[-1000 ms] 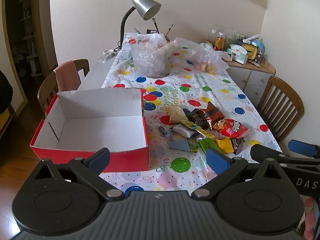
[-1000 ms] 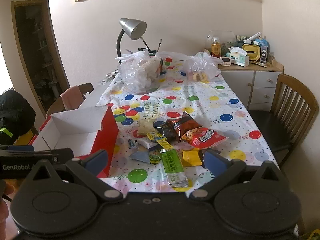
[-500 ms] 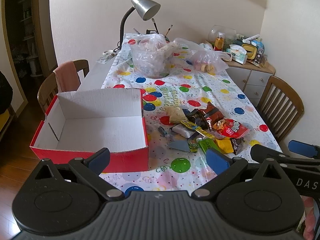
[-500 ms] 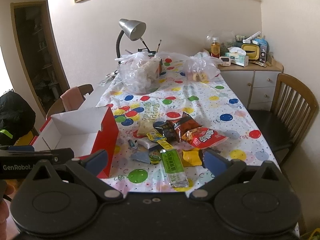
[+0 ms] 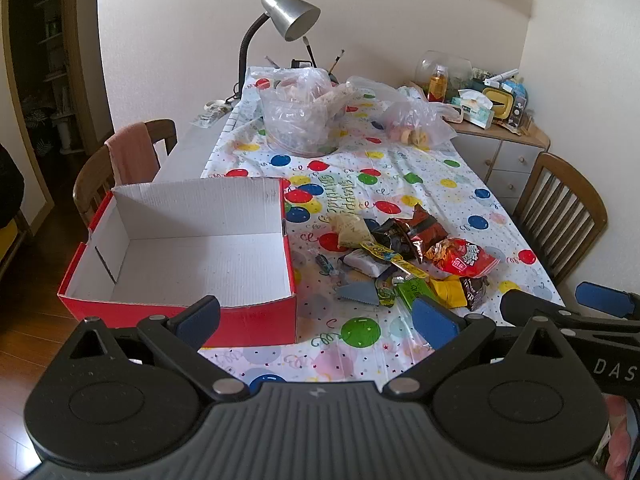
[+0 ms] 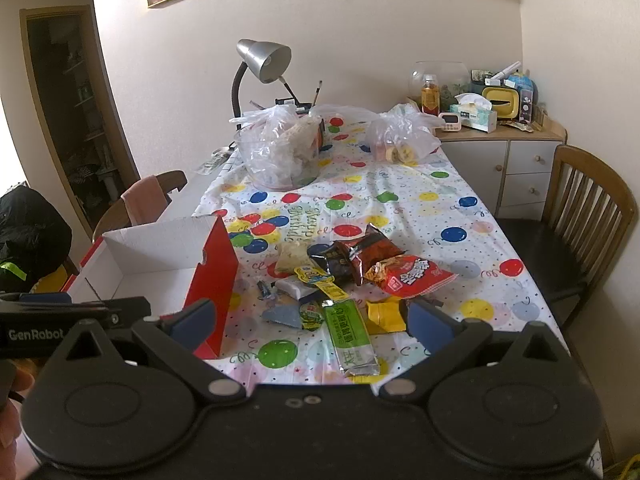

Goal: Organize snacks

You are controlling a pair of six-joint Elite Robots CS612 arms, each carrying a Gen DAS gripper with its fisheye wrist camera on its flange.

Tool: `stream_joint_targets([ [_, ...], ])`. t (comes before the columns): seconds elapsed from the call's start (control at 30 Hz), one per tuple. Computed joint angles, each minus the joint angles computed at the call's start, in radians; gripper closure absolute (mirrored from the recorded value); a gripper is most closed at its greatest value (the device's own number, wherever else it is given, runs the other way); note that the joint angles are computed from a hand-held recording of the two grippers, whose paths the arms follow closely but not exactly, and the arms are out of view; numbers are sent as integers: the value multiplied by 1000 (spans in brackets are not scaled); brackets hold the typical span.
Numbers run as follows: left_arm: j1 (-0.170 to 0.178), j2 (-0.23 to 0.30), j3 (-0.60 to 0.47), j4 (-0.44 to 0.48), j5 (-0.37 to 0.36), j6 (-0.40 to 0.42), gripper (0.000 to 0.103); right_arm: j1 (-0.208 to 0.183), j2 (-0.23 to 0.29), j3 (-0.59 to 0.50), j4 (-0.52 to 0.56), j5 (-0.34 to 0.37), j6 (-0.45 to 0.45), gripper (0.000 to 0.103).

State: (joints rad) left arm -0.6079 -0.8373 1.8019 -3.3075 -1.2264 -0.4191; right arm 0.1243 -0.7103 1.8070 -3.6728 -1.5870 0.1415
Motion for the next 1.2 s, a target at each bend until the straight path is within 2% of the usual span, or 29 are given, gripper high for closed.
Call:
stream_joint_targets([
  [0.13,-1,0,0,0,0,1,0,1,2,-2,-3,-5,4,0],
  [0.3,-5,2,-8,12,-3,-4,0,-1,-17,1,85,-1,28,2],
  [0.4,-9,8,-23,23,-1,-9,0,-9,-7,-5,65,7,17,2],
  [0.5,-17,20,-47,49,1,-16,0,-23,24,-19,-29,8,-26,2],
  [0.63,-22,40,-84,91,-5,-21,0,-52,35,-30,-14,40,-61,2],
  [0.77,-27,65,-128,140,-21,-25,0,-81,44,-49,42,53,-108,3],
  [0.87,-26,84,-160,173,-52,-22,0,-107,64,-72,64,118,-112,5],
  [1.03,-34,124,-227,246,-55,-20,0,-135,82,-117,142,135,-248,6],
  [1.2,-37,167,-303,334,-68,-16,0,-161,115,-179,245,193,-329,8],
])
